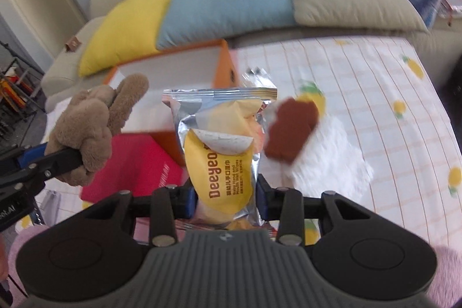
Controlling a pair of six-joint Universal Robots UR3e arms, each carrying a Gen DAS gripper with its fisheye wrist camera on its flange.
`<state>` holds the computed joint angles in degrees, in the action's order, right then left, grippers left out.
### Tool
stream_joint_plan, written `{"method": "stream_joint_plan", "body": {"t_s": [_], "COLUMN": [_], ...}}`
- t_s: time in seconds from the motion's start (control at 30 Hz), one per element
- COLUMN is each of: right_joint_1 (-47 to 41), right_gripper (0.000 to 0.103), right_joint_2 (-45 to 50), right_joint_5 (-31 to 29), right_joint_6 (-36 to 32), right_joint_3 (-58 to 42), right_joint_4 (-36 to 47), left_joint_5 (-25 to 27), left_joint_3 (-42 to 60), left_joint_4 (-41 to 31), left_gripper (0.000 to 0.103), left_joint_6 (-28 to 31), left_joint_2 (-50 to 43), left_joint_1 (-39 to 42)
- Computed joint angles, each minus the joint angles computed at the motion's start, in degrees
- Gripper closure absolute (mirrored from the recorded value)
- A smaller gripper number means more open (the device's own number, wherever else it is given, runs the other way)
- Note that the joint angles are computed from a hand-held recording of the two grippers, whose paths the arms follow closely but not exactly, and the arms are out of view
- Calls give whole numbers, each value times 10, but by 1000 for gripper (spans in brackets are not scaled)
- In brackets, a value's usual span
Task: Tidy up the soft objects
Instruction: 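Lift the plush toy and snack packet toward the orange box, then lower both items into the orange box and open both grippers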
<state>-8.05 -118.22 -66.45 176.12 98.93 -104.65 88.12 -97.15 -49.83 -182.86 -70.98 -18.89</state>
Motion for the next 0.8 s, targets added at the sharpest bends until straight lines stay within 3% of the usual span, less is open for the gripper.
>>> {"method": "stream_joint_plan", "body": {"t_s": [0.23, 0.43, 0.8], "right_joint_1": [88, 136, 199], "right_gripper": [64, 64, 64], "right_joint_2": [149, 306, 563], "right_joint_5": [-15, -31, -50], "right_joint_6": [34, 62, 72], "right_joint_3": [-157, -321, -578], "right_joint_4": [-65, -64, 37], "left_joint_5": [-8, -25, -55], "left_joint_3": [37, 63, 92], "left_joint_4": [-9, -2, -32], "left_gripper": [74, 74, 74], "left_joint_6": [63, 106, 140], "left_joint_2": [2, -24, -128], "left_joint_1": [70, 126, 190]}}
